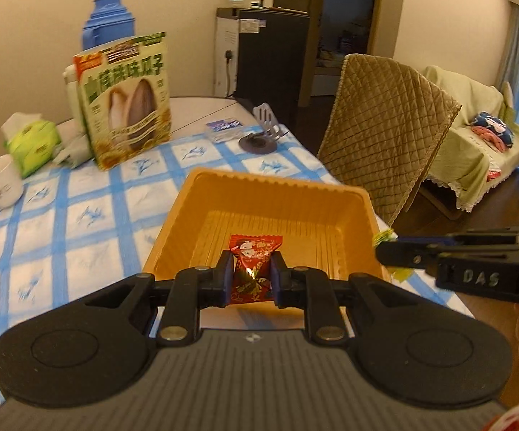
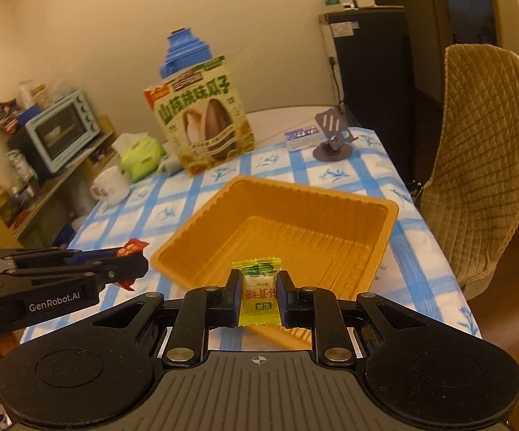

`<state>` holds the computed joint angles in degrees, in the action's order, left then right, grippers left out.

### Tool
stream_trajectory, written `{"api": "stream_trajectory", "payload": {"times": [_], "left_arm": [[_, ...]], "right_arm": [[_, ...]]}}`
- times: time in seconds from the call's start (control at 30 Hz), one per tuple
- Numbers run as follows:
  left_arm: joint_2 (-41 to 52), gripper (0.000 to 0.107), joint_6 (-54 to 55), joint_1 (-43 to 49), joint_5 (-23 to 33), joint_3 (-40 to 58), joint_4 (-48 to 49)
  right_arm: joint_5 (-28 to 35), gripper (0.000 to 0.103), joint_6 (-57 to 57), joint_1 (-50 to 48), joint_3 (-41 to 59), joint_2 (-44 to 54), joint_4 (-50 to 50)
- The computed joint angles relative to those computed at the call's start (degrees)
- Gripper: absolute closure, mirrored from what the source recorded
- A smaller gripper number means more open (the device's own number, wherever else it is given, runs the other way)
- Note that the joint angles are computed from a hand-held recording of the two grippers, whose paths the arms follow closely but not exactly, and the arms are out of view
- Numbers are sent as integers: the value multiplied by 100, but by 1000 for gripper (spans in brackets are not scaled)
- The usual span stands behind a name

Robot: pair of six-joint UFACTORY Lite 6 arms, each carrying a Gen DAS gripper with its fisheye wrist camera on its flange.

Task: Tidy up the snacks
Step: 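Carry both candies over the orange tray and open both grippers to drop them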

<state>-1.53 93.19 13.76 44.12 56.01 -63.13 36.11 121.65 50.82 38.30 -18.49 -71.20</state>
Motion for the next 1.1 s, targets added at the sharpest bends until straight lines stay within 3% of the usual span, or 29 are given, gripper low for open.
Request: {"api": "stream_trajectory", "payload": {"times": [0.23,0.53,0.97,1.1], "left_arm": [[1293,88,-146,-692,-469,1100,14],[2349,88,-340,-1180,-825,1885,210],[2915,85,-748,-1463,-1040,2386,533],[2954,80,-792,-1448,-1016,2487,564]], "right_arm": [[-730,82,198,-1025,448,1012,-376],[-1168,82,614,-1628,623,1684,-779],[-1421,82,755,-1979,695,1930,-963],[-1488,82,744,-2074,739,1991,-1002]]}}
